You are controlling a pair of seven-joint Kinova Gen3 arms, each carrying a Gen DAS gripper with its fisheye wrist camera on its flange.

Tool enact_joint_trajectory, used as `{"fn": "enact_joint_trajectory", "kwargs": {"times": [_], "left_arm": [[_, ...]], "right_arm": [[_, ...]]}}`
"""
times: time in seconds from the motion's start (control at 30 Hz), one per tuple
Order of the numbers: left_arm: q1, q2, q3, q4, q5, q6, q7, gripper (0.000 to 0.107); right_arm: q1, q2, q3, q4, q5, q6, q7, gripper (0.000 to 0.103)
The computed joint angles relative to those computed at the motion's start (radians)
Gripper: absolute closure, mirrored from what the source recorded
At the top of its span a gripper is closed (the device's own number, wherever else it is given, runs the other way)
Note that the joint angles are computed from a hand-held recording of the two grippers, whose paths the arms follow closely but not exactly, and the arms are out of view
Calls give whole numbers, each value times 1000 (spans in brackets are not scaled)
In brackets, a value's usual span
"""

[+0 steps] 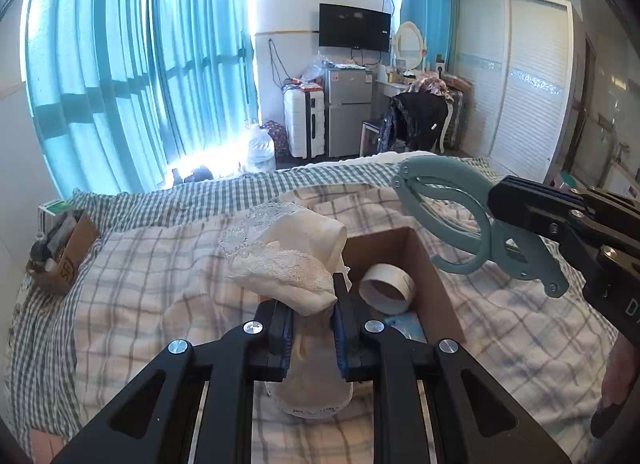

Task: Organize objects
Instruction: 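Carry the lace cloth and clip hanger into the cardboard box and release both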

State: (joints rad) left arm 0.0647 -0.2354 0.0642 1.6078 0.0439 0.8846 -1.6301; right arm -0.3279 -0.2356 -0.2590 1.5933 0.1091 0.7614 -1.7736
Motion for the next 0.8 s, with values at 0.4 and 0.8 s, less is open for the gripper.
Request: {"fn": "enact_joint_trajectory", "kwargs": {"times": [0.4,0.8], "left_arm": [[7,206,1,-31,19,-86,-6,91],[66,295,15,28,-161,-105,161,91]], "right_arm": [[-21,218,99,-62,-104,-65,124,94],[22,324,127,9,-251,-81,262,94]]}}
